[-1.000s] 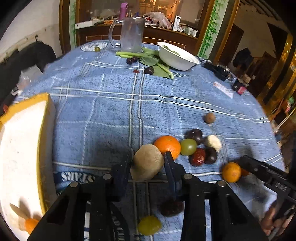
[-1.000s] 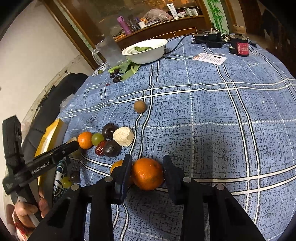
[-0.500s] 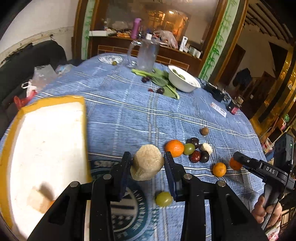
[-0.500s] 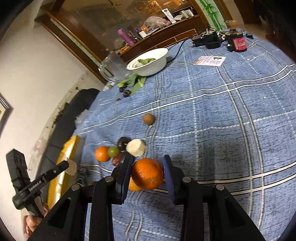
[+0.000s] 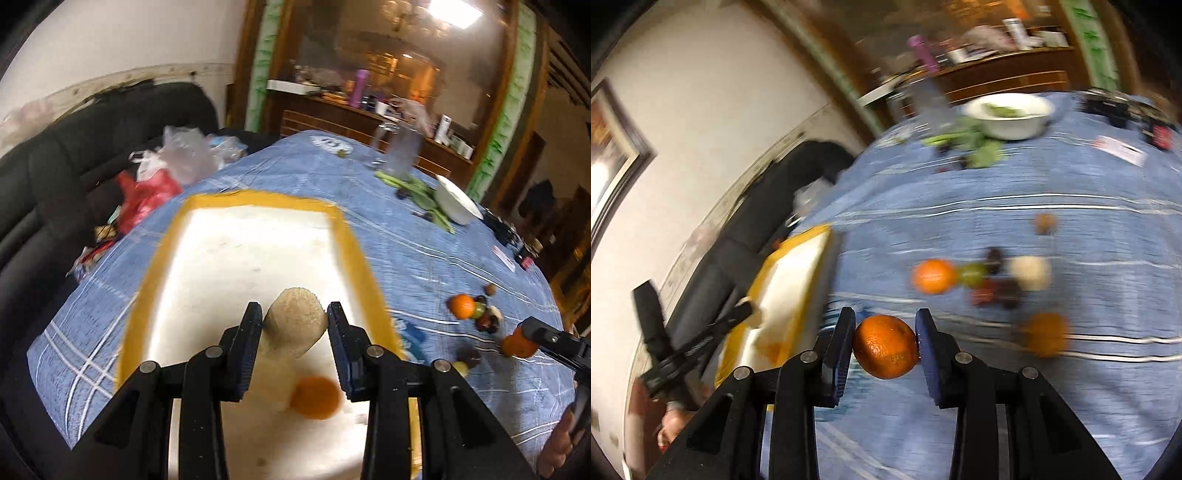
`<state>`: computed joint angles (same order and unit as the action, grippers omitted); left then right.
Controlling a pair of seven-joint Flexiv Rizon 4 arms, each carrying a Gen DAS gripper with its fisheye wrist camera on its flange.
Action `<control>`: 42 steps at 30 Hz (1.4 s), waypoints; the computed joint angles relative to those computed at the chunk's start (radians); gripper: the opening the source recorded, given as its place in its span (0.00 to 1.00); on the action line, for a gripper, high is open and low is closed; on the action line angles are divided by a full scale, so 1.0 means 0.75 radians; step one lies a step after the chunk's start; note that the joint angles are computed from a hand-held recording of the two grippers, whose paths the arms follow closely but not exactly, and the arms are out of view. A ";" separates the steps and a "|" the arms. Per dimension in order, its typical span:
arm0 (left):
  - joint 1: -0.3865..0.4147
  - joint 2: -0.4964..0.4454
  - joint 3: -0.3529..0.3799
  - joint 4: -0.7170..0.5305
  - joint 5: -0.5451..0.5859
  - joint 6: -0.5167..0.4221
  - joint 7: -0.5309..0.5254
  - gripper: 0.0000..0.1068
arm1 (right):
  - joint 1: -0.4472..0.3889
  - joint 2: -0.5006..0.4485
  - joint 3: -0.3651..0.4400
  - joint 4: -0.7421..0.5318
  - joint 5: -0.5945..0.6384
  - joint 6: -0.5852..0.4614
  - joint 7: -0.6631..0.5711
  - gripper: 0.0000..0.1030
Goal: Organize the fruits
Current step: 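Carry both pieces into the white tray and open both tools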
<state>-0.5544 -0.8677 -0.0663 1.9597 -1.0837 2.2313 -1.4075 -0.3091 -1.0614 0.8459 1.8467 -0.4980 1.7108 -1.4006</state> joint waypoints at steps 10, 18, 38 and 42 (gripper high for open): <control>0.136 -0.003 0.035 0.117 0.264 -0.008 -0.258 0.33 | 0.412 0.056 -0.145 -0.146 0.076 -0.120 -0.043 0.36; 0.146 0.000 0.098 0.145 0.329 0.006 -0.317 0.33 | 0.714 0.067 -0.384 -0.286 0.201 -0.176 -0.050 0.36; -0.008 0.068 0.026 0.119 -0.091 0.100 0.019 0.70 | 0.757 0.233 -0.527 -0.070 0.268 0.111 -0.022 0.61; -0.027 0.094 -0.033 0.102 -0.126 0.162 0.094 0.72 | 0.708 0.304 -0.601 0.054 0.257 0.225 0.032 0.62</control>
<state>-0.5749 -0.7971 -0.0909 2.0360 -1.1784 2.3528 -1.3370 0.2220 -0.8331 0.3955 1.8875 -0.3051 1.8796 -1.3766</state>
